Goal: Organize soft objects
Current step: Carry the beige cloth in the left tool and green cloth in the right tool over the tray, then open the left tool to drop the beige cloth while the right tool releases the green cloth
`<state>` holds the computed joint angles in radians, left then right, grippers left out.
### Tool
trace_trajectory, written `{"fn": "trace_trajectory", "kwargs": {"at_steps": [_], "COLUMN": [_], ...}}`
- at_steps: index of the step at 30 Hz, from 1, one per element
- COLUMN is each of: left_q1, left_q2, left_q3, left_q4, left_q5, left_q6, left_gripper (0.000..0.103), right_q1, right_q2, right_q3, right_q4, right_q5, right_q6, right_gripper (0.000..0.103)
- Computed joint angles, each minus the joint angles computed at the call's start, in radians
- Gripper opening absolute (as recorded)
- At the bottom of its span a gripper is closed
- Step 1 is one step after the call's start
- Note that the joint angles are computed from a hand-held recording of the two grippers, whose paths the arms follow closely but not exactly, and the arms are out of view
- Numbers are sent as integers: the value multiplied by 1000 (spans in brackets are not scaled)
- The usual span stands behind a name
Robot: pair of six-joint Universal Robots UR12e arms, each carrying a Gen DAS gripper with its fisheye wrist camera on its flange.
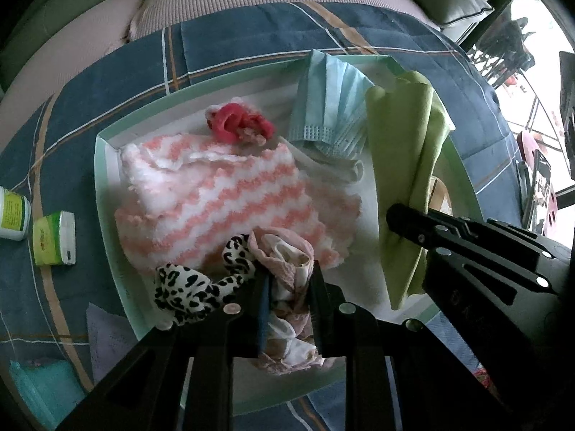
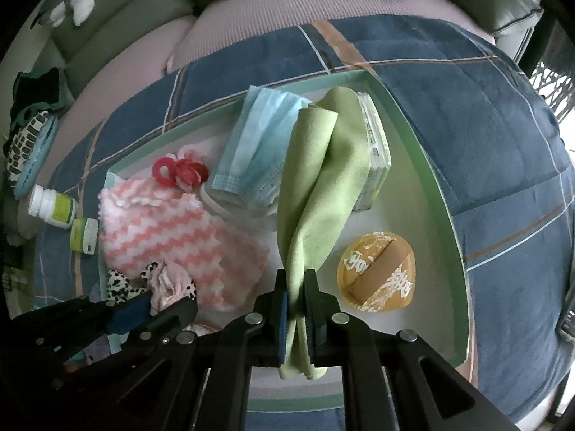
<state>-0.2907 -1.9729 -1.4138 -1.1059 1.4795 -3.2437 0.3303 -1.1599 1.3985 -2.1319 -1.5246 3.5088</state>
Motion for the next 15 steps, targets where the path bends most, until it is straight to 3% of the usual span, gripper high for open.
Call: {"fn": "trace_trajectory", "kwargs": {"at_steps": [2, 6, 15], "left_q1": [0, 5, 3], "left_q2": [2, 12, 30], "left_q3": [-3, -9, -10], "left_q4": [2, 9, 41], "left_q5": [-3, -24, -24], "left_q6": [-2, -6, -3], "left_gripper": [22, 41, 43], "right_q1": [-1, -6, -17], "right_q2": [-1, -7, -35], "right_q3": [-2, 1, 26], "right_q4": [2, -6, -73], "right_q5": [-2, 3, 18], "right_q6": [2, 12, 42], "right_gripper": [11, 11, 15]}}
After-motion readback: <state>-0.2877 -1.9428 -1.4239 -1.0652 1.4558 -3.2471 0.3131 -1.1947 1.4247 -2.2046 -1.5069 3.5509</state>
